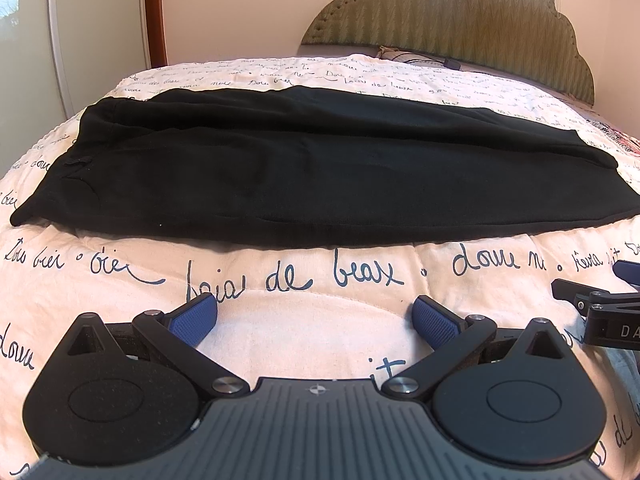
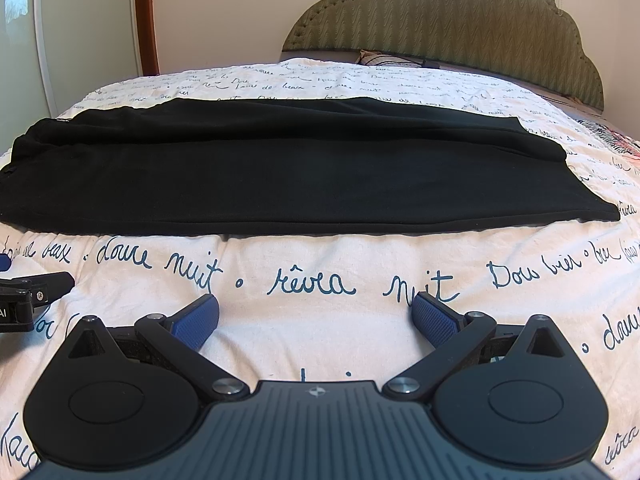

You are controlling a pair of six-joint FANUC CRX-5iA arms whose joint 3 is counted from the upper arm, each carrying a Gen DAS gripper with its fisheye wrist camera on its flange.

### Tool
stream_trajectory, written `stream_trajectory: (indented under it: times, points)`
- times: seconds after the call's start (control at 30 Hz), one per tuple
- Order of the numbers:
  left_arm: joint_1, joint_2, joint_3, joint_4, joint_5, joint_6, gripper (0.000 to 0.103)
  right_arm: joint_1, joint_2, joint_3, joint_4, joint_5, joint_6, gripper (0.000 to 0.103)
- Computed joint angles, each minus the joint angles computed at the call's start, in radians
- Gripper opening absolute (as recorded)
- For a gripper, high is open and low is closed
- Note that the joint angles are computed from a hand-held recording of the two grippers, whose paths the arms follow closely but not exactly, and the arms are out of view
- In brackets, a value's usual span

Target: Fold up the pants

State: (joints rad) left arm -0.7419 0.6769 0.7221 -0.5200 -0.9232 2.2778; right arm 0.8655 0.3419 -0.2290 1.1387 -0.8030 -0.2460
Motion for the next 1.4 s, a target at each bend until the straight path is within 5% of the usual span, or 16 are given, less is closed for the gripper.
stream_trajectory:
  times: [1.4]
  points:
    - [-0.001,-0.002,-0.005,-0.004,0.005,0.005,0.103,-0.001,-0.002,-0.009,0.014,0.004,-0.015,0.103]
